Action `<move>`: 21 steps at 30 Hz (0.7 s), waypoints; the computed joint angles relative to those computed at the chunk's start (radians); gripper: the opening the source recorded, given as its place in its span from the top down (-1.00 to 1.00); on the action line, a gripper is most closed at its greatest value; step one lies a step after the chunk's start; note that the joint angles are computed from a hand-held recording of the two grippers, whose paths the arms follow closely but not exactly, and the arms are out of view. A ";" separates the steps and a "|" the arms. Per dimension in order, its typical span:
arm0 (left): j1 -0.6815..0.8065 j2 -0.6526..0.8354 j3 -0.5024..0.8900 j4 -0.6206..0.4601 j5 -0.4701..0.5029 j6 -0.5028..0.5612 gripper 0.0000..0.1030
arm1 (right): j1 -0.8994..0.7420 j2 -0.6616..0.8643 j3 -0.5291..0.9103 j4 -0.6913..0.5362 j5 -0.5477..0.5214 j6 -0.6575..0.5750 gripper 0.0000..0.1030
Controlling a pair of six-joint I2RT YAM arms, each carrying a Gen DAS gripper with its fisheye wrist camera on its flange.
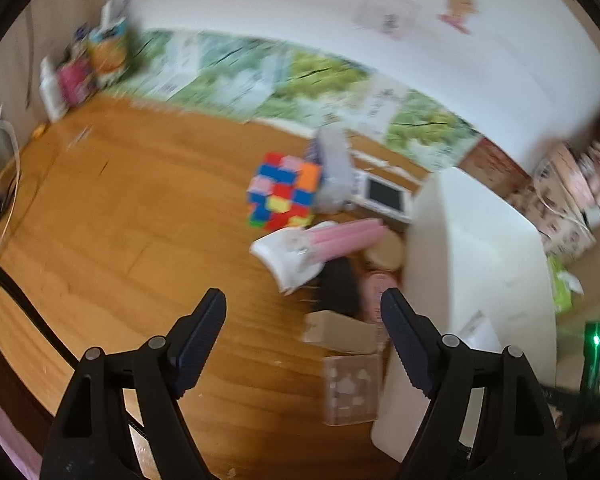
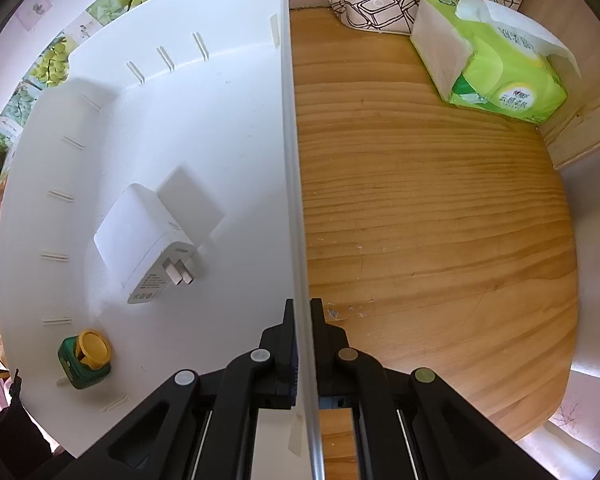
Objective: Organize rigid objects
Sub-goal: 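Move the left tool back to the pink hair roller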
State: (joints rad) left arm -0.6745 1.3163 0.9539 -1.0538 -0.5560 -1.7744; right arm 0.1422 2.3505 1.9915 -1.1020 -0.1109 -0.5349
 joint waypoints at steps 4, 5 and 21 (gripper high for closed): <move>0.019 -0.033 -0.062 0.029 0.049 -0.057 -0.60 | 0.011 0.000 0.010 -0.009 0.010 0.009 0.92; 0.024 -0.037 -0.076 0.039 0.064 -0.066 -0.60 | 0.013 0.006 0.022 -0.015 0.012 0.011 0.92; 0.198 0.016 -0.093 0.170 0.147 0.173 -0.74 | 0.003 0.061 0.085 -0.046 0.014 0.008 0.92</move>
State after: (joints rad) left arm -0.4762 1.3328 0.8607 -0.8838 -0.4086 -1.6019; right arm 0.1453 2.4119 2.0760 -1.1481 -0.0964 -0.5273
